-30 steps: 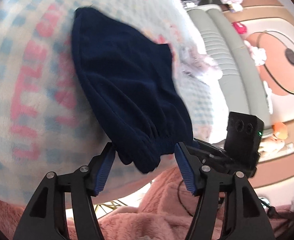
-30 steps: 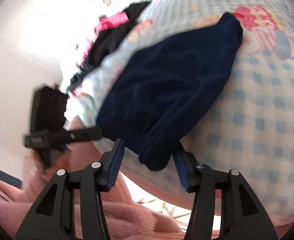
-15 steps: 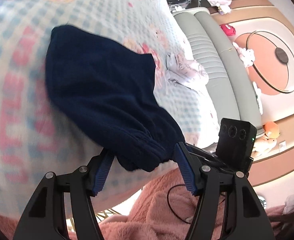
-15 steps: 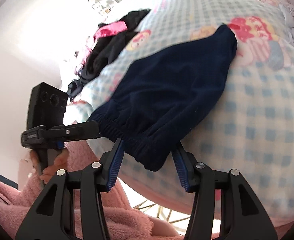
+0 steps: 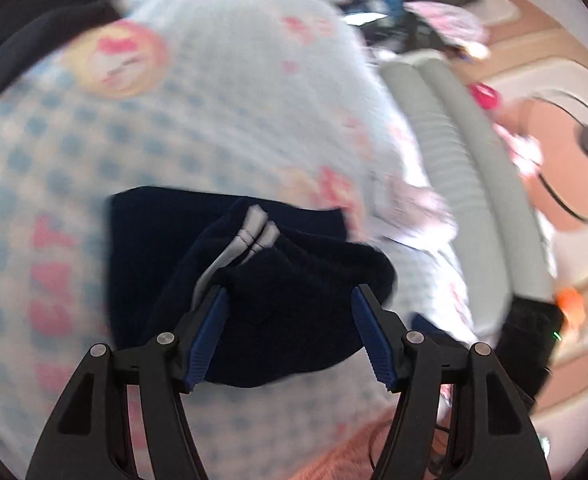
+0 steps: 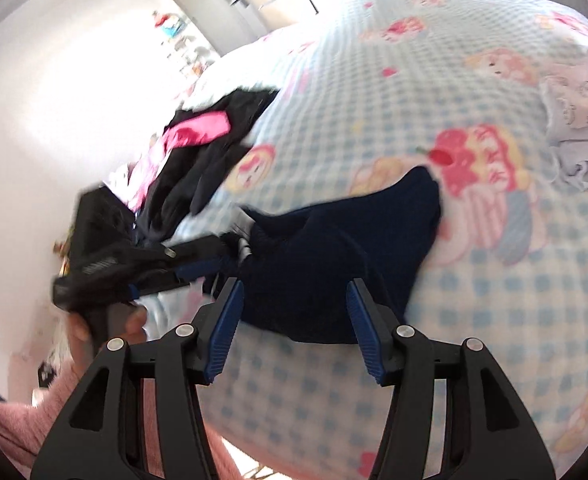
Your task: Fold clothes
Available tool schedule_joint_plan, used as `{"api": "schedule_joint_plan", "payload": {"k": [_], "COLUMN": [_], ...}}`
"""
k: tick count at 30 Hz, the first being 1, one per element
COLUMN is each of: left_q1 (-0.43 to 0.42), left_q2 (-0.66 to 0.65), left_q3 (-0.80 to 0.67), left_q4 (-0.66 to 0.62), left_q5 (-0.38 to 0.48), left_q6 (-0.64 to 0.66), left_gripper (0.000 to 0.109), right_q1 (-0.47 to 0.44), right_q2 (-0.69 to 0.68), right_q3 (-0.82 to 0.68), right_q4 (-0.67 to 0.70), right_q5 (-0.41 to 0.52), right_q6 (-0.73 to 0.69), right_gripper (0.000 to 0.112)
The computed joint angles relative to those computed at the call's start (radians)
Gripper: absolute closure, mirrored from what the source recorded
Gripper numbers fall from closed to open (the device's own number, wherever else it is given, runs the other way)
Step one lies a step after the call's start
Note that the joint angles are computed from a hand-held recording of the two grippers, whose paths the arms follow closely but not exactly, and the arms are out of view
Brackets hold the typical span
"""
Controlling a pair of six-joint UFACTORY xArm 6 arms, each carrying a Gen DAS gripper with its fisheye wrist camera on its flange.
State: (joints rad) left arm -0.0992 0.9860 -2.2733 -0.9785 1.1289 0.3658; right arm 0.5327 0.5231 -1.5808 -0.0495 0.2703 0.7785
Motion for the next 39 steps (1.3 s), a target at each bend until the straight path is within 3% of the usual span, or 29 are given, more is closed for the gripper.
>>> {"api": "schedule_joint_plan", "payload": {"k": [3,6,9,12,18,22,23,24,25,29,31,35,39], "left_q1": [0.013,-0.006,-0.024,-0.040,-0.061,-0.073,-0.070,-0.066,-0.063,-0.057,-0.053,-0.054,-0.055], "left_q2": [-0.141,-0.244,-0.275,-0.239,-0.159,-0.206,-0.213,-0.221,-0.228,-0.274,-0.306,-0.294,-0.207], "left_q3": [0.245,0.385,0.424,0.376,0.276,0.368,0.382,0.395,0.408,0.466,0.497,0.438,0.328], "left_q4": [-0.108,-0.014,0.070,0.113,0.254,0.164,0.155,0.147,0.138,0.092,0.035,-0.009,0.147], "left_q5": [-0.123,-0.266,-0.334,-0.335,-0.304,-0.382,-0.382,-0.382,-0.382,-0.393,-0.413,-0.428,-0.423], "left_q6": [0.108,0.202,0.264,0.284,0.198,0.274,0.282,0.290,0.298,0.354,0.390,0.402,0.247], "left_gripper": [0.043,0.042,0.042,0.042,0.046,0.055,0.056,0.059,0.060,0.085,0.089,0.089,0.086], "right_q1": [-0.012,-0.015,-0.021,-0.028,-0.034,-0.038,-0.040,-0.039,-0.038,-0.029,-0.028,-0.036,-0.057], "right_q2": [0.010,0.056,0.122,0.194,0.302,0.312,0.310,0.310,0.311,0.296,0.285,0.275,0.347], "right_q3": [-0.017,-0.069,-0.153,-0.253,-0.401,-0.402,-0.395,-0.393,-0.395,-0.384,-0.378,-0.379,-0.490], "right_q4": [-0.102,-0.057,-0.044,-0.048,-0.014,0.036,0.062,0.104,0.149,0.131,0.093,0.042,0.026], "right_q5": [0.072,0.136,0.182,0.224,0.316,0.323,0.320,0.319,0.321,0.312,0.290,0.228,0.242], "right_q6": [0.067,-0.041,-0.096,-0.120,-0.162,-0.189,-0.208,-0.253,-0.308,-0.320,-0.290,-0.253,-0.204], "right_gripper": [0.057,0.057,0.057,0.057,0.057,0.052,0.053,0.068,0.074,0.089,0.097,0.097,0.094]}}
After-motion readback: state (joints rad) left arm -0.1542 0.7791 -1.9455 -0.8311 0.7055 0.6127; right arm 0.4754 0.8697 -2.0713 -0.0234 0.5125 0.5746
